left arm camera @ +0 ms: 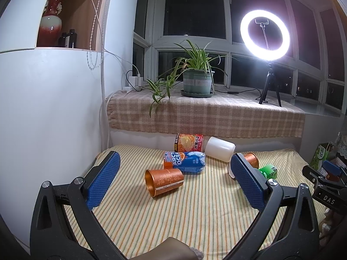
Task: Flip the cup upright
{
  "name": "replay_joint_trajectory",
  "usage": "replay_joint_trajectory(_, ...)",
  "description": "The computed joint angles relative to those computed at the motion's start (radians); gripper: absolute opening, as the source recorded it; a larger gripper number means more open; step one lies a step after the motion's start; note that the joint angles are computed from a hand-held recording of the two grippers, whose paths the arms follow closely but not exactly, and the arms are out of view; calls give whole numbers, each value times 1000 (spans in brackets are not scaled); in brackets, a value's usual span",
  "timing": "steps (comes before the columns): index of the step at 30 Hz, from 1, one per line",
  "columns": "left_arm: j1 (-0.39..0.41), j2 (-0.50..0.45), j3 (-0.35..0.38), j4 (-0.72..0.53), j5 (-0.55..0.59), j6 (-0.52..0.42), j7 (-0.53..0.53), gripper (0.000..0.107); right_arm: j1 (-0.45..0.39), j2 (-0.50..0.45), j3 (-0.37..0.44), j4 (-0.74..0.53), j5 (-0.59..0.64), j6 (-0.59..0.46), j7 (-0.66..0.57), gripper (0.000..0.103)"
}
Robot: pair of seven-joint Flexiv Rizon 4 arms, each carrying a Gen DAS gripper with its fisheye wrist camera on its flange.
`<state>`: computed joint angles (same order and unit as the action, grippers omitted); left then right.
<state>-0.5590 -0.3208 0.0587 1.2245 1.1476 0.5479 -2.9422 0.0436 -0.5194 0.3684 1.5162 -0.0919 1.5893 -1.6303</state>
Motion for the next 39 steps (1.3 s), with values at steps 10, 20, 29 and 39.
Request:
replay_joint_trajectory(10,0,1,-1,1,4,1,0,103,2,-1,-3,-1,2,-2,1,84)
replay_joint_trajectory(20,1,1,-1,-5,0,3,6,103,3,0,-9,1,3,-5,1,84)
replay_joint_trajectory(29,-4,-3,-1,-10,3,-1,3,103,5,0,-15,3,3,-1,4,84)
replay_joint_trajectory(39,-8,-13,2,-22,-4,0,12,103,2,1,-13,4,4,-3,3,84)
